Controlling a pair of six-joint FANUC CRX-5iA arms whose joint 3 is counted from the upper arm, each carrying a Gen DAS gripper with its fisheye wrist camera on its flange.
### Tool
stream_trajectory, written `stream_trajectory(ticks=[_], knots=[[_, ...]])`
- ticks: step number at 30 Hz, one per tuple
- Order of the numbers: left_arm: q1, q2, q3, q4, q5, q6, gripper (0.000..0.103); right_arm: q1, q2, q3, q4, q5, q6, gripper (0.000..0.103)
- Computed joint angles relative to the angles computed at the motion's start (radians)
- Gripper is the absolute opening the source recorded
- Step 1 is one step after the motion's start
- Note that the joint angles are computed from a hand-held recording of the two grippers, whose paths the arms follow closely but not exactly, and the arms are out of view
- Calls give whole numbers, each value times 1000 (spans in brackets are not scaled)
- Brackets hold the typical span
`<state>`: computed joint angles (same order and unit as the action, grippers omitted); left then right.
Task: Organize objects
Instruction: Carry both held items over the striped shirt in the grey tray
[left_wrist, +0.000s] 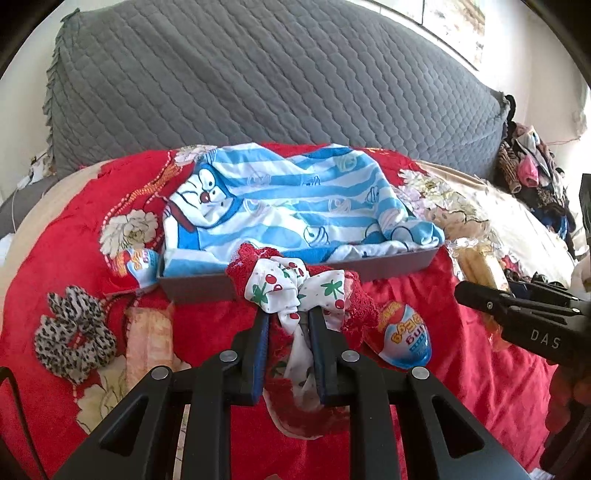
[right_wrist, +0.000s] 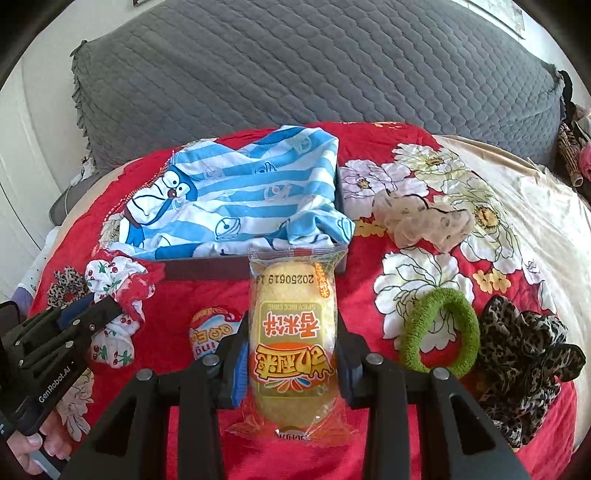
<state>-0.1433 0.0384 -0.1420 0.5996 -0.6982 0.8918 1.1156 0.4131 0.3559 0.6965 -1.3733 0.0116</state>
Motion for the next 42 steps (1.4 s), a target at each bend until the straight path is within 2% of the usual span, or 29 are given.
stream_trajectory(ticks=[9,20,29,35,42], knots=[[0,44,83,-32,-14,26,21,-31,62,115,-8,13,73,38],[-8,159,239,-80,-37,104,21,-104,182,320,-44,20,226,38],[-24,254,360,-120,-46,164,21,-153,236,394,-84,36,288,38],[-31,337,472,-168,-72,244,21,-187,294,482,-115,28,340,38],[-48,403,550,-202,-80,266,21,-224,355,570,-154,3,394,38]])
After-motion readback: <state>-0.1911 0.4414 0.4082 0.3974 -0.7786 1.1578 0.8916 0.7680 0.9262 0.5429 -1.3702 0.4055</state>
